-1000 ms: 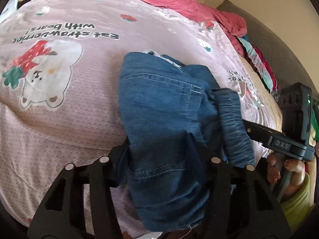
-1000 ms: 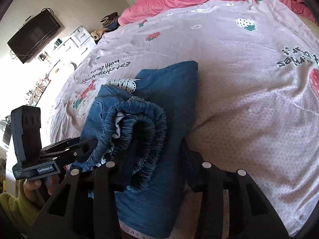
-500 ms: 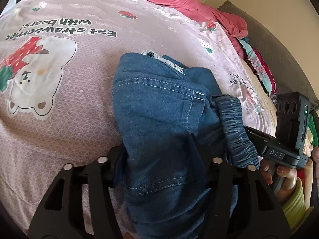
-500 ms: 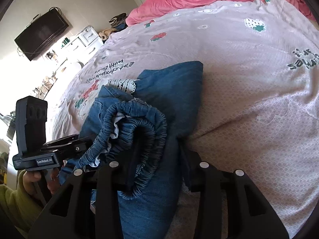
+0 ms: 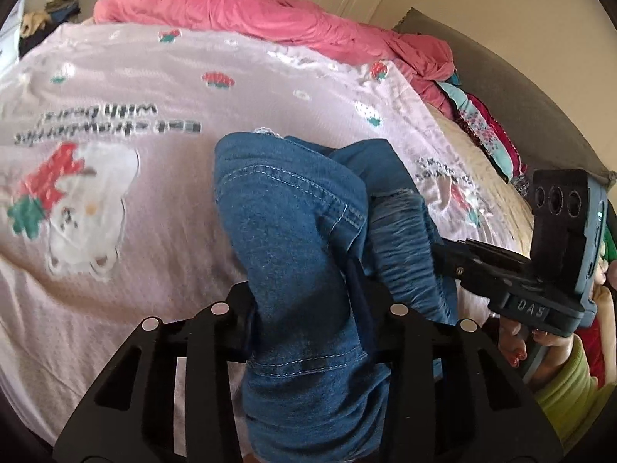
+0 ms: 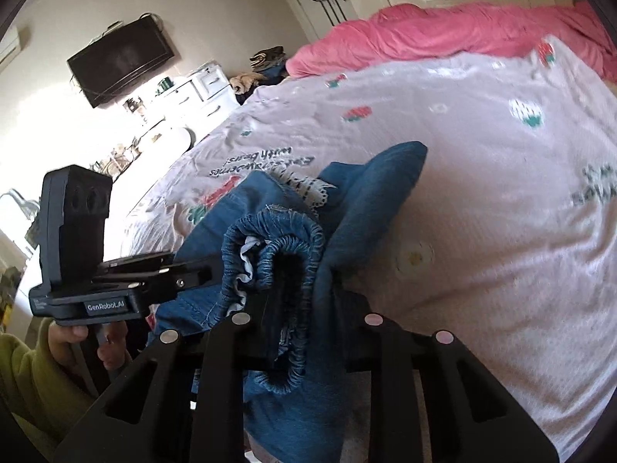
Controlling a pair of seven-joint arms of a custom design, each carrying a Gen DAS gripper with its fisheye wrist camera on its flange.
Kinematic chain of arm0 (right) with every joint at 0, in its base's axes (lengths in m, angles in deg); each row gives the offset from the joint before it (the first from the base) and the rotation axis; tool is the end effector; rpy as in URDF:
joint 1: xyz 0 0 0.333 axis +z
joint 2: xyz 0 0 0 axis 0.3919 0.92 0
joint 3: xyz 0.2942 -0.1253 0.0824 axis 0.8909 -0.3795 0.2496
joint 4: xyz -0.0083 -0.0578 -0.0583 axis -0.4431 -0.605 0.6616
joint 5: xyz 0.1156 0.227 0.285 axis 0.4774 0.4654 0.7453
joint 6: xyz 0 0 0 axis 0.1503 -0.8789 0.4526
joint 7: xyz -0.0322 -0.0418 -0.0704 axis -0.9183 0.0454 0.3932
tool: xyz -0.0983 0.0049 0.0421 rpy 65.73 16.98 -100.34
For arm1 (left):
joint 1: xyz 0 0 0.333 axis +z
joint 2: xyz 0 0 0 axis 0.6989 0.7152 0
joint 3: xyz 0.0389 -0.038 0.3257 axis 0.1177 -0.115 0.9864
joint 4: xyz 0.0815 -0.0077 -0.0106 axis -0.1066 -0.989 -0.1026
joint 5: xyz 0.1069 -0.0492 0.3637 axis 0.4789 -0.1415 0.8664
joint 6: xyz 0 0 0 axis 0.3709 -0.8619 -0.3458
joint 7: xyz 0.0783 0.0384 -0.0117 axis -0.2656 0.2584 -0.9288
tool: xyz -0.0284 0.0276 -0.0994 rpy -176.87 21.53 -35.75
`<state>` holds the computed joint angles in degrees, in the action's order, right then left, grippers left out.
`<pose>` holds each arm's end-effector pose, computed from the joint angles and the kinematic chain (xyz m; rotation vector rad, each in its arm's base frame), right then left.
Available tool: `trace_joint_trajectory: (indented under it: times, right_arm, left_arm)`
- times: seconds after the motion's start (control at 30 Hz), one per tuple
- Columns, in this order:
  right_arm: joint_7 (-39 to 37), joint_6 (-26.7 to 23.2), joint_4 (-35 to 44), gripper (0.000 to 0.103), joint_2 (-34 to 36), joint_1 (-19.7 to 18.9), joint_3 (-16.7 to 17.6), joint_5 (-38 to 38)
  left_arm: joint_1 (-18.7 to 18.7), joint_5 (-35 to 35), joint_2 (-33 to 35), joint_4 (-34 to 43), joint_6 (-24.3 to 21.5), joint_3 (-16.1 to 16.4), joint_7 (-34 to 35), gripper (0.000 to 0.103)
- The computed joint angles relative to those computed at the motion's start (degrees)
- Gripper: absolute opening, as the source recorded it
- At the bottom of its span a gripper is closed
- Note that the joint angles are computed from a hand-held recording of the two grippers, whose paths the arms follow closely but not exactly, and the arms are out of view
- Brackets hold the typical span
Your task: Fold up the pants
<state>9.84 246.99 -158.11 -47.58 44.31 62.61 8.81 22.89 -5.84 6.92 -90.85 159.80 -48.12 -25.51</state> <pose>0.5933 0.3997 0.4323 -1.9228 1.1036 0.0171 0.5414 -0.3540 0.4386 -1.9229 1.9229 -1.1065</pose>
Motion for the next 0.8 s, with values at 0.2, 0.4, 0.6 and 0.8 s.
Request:
trace_joint_trajectory:
  times: [0.2, 0.4, 0.6, 0.8]
  right_arm:
    - [4.08, -0.66, 5.64, 0.021, 2.96, 1.79, -1.88, -4.59]
    - [8.26, -2.09, 11.96, 0.021, 6.71, 2.71, -3.24, -9.44]
    - [12.39, -4.14, 18.17, 0.021, 10.32, 3.7, -4.8, -14.58]
    - [16.36, -6.83, 25.35, 0.021, 14.62, 4.58, -6.05, -18.73]
  left_arm:
    - [-0.72, 3.13, 0.87, 4.13, -2.66, 1.82, -0.58, 0.031]
    - [0.91, 2.35, 2.77, 7.82, -3.98, 1.02, 2.11, 0.031]
    - [1.39, 1.51, 5.04, 11.29, -5.02, 1.01, 4.25, 0.031]
    - [1.69, 0.59, 6.8, 13.6, -5.49, 1.42, 5.67, 0.031]
